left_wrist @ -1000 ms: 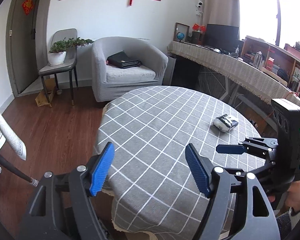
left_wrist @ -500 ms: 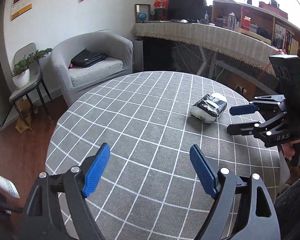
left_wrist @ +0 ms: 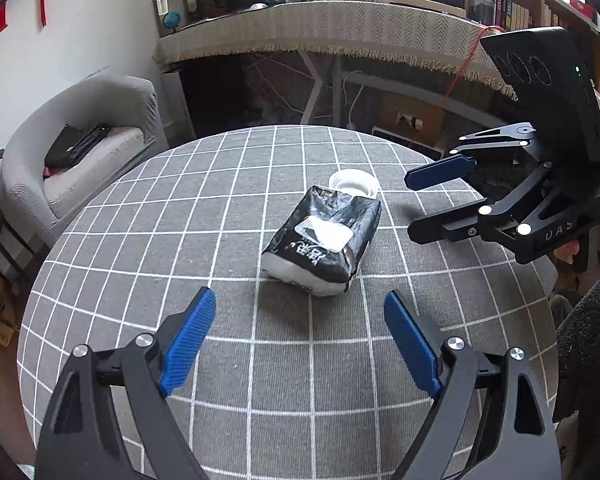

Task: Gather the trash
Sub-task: 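Grasp the black snack bag with the left gripper while the right gripper grasps the white lid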

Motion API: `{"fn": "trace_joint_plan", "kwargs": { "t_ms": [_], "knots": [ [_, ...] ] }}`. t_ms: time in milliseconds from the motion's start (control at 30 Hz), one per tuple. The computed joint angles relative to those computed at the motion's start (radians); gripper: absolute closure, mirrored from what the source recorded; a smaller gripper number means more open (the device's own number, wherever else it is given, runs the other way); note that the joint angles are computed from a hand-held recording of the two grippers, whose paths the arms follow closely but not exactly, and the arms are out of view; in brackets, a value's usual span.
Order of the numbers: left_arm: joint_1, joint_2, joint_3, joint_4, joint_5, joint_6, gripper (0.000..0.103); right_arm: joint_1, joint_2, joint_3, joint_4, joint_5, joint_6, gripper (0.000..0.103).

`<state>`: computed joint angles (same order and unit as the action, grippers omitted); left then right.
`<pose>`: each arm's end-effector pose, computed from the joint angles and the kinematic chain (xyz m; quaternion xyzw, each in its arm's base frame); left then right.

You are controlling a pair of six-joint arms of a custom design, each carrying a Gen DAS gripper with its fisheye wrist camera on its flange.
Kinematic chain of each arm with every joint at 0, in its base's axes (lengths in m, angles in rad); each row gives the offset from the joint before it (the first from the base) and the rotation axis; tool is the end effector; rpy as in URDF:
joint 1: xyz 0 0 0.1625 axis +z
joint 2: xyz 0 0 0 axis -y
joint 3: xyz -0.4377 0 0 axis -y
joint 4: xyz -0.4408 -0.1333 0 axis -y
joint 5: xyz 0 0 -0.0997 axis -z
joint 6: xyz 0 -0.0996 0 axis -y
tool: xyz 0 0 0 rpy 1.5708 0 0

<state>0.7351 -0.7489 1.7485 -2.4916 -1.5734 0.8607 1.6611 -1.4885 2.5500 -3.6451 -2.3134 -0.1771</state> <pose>-0.3933 -0.5349 -0.0175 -0.7495 -0.6609 -0.0394 0.0018 0.0987 -0.3585 0.2596 -0.0658 -0.8311 0.4378 0.3366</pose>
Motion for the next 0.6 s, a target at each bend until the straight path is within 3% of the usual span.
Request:
{"fn": "trace_joint_plan", "kwargs": {
  "t_ms": [467, 500, 600],
  "knots": [
    [-0.016, 0.118, -0.13, 0.138, -0.074, -0.033, 0.016, -0.092, -0.108, 0.034, 0.037, 0.074, -0.019, 0.043],
    [-0.017, 0.125, -0.137, 0.148, -0.075, -0.034, 0.018, -0.095, -0.112, 0.036, 0.037, 0.075, -0.019, 0.043],
    [-0.019, 0.134, -0.149, 0.155, -0.078, -0.034, 0.038, -0.1, -0.115, 0.036, 0.038, 0.074, -0.015, 0.043]
  ]
}}
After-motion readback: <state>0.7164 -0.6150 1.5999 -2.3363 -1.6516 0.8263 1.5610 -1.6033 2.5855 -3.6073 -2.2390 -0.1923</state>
